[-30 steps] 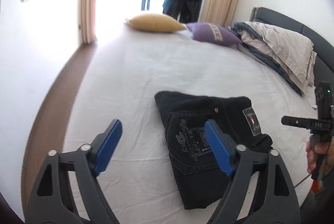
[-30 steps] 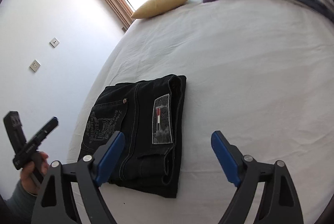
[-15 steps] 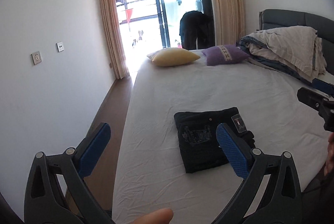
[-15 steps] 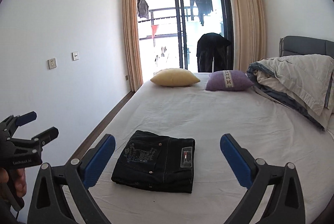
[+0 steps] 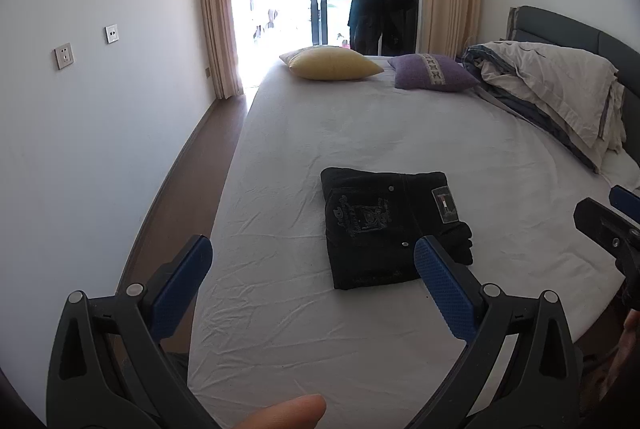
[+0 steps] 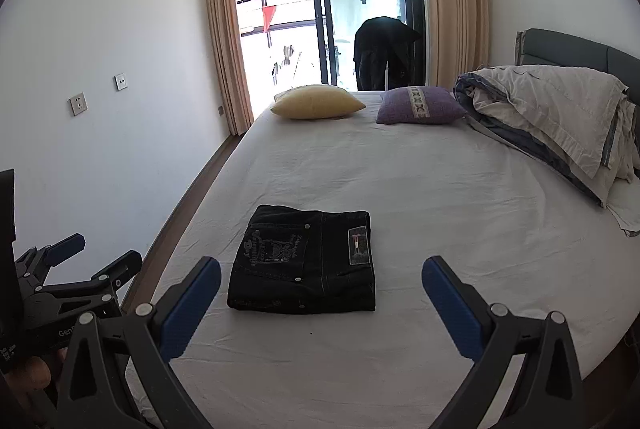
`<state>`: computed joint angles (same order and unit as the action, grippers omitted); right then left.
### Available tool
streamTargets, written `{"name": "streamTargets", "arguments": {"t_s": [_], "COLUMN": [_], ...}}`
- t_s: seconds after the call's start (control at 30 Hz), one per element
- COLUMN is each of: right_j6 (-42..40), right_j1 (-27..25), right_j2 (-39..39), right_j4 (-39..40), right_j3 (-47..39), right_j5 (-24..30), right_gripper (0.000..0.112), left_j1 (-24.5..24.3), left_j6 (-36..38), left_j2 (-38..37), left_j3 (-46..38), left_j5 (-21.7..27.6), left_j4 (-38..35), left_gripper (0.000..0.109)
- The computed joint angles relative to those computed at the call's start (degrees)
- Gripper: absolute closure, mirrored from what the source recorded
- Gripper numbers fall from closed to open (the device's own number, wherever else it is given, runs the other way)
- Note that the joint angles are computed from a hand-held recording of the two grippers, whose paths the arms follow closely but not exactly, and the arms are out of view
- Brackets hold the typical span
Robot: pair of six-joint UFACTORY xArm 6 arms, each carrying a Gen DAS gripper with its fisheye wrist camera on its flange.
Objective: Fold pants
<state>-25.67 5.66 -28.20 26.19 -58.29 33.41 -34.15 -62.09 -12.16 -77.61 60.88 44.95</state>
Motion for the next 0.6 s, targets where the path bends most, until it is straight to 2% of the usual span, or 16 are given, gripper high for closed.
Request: {"name": "streamTargets", "arguments": {"t_s": [0.6], "right_j6": [3.14], "right_j1": [1.66], "right_j2": [1.21], "right_j4": [-3.06], "right_j3": [0.54], "right_j5": [1.87], "right_gripper": [0.009], "left_j1": [3.61], "left_j6": [3.91], "left_j2": [3.04], "left_j3": [-0.7], "left_j5": [-2.95], "left_j4": [-5.22], "left_gripper": [0.006]}}
